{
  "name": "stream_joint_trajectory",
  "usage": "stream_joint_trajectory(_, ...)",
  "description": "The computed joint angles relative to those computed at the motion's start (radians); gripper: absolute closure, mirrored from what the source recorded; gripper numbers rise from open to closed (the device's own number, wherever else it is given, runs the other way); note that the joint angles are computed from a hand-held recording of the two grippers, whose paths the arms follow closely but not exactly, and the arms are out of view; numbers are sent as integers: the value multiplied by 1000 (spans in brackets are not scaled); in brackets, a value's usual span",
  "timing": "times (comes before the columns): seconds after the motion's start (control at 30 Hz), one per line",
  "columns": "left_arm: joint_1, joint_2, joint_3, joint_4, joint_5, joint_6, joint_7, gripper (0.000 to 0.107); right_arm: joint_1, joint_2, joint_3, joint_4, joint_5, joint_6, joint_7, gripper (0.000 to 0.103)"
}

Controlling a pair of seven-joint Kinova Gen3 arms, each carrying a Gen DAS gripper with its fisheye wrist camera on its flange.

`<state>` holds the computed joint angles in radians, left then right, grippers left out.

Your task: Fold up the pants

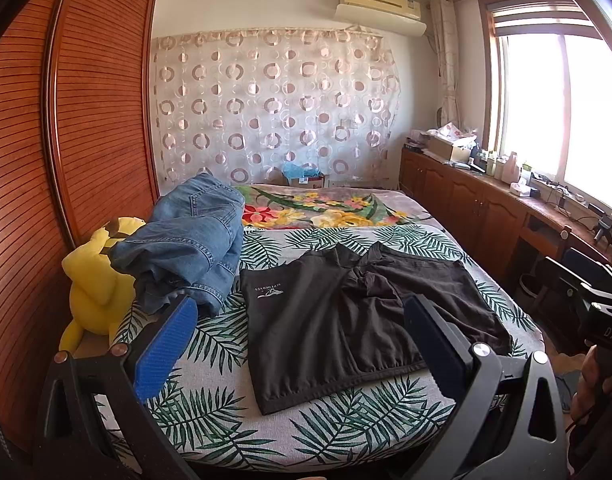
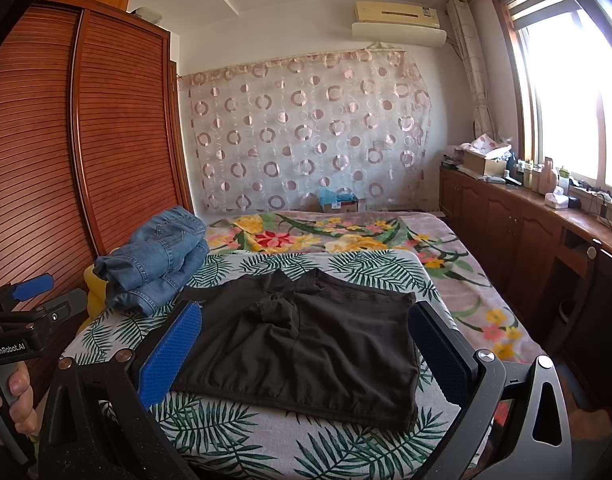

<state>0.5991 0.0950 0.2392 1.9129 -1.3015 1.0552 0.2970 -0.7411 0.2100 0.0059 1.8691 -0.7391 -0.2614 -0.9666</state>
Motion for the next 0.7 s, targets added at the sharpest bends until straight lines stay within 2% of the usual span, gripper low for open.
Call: stream_joint_trajectory(0.7,-2,0,1,2,-1,-1,0,4,0,3,3,-4,5,2,-7,0)
